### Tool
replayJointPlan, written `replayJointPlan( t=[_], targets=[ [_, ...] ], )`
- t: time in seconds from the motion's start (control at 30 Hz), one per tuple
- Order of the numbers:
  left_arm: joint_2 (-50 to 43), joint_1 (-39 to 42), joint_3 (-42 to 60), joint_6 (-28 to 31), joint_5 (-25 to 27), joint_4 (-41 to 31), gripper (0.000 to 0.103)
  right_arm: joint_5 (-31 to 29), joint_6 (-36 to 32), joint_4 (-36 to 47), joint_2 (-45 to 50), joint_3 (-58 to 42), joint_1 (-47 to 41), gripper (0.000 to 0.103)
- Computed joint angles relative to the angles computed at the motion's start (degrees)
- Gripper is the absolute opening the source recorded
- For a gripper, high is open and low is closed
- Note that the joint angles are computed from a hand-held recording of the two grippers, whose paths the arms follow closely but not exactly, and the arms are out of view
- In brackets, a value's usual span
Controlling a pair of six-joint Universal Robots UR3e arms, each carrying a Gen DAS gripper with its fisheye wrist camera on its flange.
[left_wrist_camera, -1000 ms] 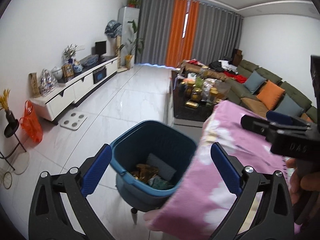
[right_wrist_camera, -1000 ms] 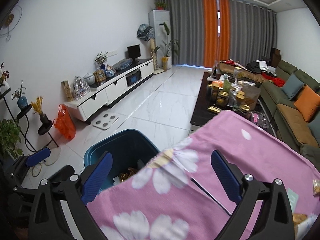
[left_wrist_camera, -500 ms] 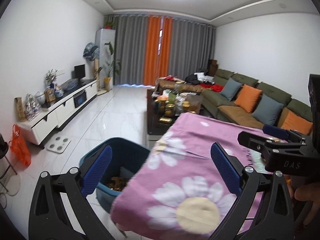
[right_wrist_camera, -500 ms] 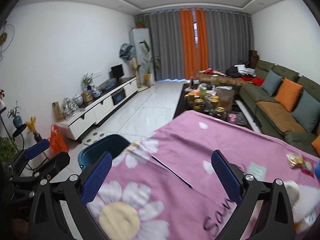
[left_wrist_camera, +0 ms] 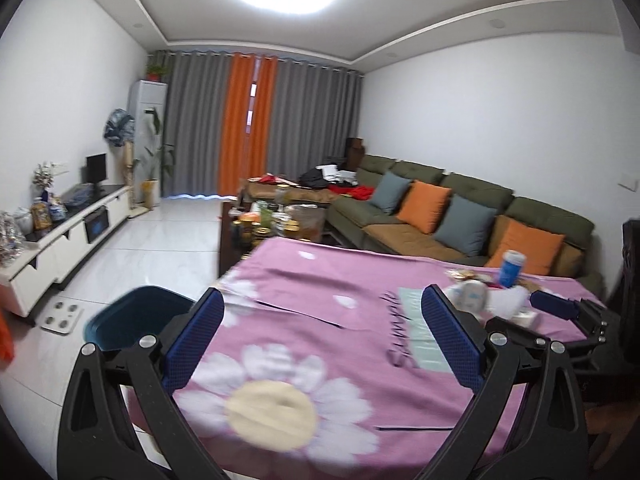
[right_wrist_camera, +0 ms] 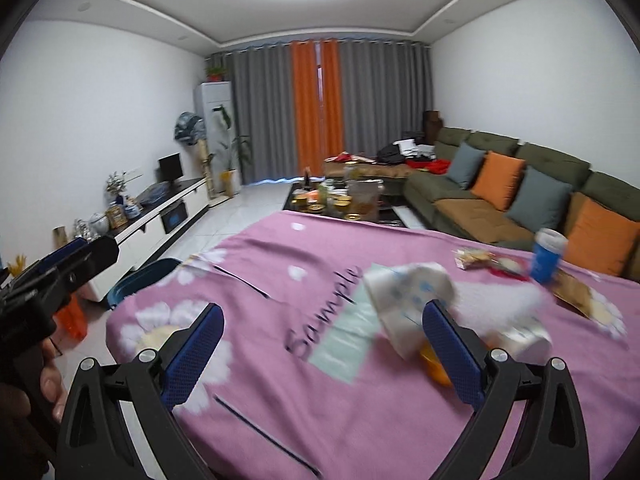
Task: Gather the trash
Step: 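Move both tools back over the paper cups on the table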
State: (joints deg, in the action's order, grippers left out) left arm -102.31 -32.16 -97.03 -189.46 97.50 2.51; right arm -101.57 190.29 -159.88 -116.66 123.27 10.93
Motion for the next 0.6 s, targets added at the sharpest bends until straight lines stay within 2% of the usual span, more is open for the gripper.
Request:
replayJointPlan(
  t=[0.2, 0.37, 0.47, 0.53, 0.6],
  targets=[
    [-1.4, -4.85, -1.03, 1.78, -0.43, 2.03, 0.097, -4.53, 0.59, 6.84, -17.11, 9.26, -1.5, 0.096],
    [-2.68, -7.66, -2.3, 1.76, -2.04, 4.47, 0.097, -14.65, 4.16, 12.44, -25.48, 11.86, 3.92, 0.096],
    [-3.74, -9.46, -2.37, 2.13, -2.69, 5.93, 0.097, -20.62, 8.64, 16.54, -29.32, 12.69, 8.6, 0.096],
    [-4.09, -10.36, -2.46, 2.76, -3.33, 6.67, 0.097, -29.61, 14.5, 18.49, -27.67, 12.12, 16.92, 0.096],
    [-3.91, -10.9, -2.41, 3.11, -3.96, 6.82, 0.097, -35.72, 19.56, 21.06, -26.47, 11.4, 22.81, 0.096]
  ],
)
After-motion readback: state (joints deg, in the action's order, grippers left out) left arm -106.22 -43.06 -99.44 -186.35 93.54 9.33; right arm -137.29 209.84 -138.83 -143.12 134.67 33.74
